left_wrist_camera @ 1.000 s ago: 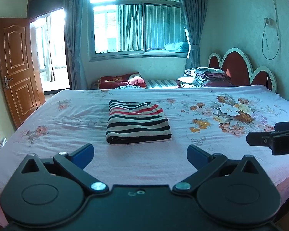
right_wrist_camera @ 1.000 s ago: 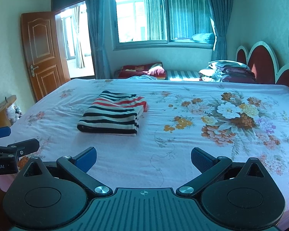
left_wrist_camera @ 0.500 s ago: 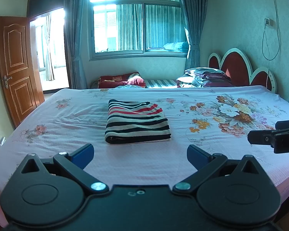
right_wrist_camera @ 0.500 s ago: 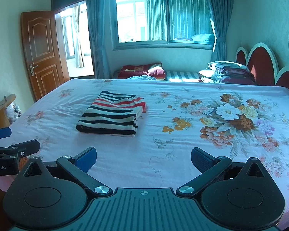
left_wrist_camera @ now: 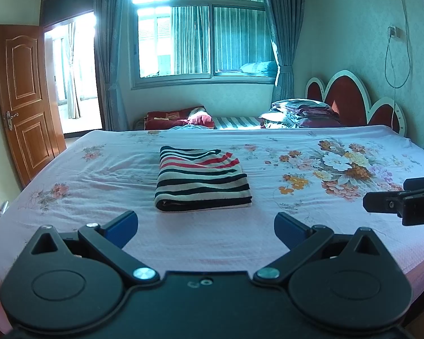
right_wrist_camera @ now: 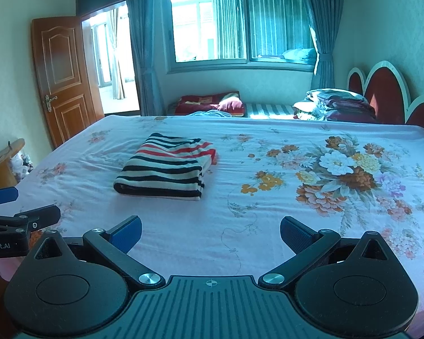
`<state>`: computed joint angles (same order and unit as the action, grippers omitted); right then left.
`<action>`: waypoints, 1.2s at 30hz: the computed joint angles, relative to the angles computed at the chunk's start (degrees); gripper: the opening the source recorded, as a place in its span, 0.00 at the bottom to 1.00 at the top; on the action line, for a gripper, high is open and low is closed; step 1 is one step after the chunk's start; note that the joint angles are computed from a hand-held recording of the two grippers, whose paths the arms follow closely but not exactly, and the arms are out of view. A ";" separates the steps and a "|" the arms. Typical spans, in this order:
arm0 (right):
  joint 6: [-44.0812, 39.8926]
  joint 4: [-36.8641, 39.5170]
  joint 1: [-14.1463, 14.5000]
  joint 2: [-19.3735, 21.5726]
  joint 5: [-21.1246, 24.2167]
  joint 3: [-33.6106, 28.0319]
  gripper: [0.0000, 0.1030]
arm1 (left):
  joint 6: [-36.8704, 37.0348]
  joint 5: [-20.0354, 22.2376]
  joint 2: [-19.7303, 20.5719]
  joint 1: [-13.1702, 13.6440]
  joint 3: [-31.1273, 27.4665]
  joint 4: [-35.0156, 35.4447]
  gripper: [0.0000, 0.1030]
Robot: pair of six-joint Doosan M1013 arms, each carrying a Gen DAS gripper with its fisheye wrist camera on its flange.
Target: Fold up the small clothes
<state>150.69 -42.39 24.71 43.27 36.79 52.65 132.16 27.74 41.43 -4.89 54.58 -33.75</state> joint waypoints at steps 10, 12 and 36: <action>-0.12 0.06 -0.13 0.02 -0.61 0.10 1.00 | 0.06 -0.14 0.15 0.02 -0.15 0.15 1.00; -0.24 0.13 -0.17 0.00 -0.72 0.14 1.00 | 0.25 -0.08 0.14 0.02 -0.14 -0.06 1.00; -0.33 0.05 -0.15 -0.24 -1.07 0.56 1.00 | 0.16 -0.43 0.40 -0.16 -0.41 0.91 0.99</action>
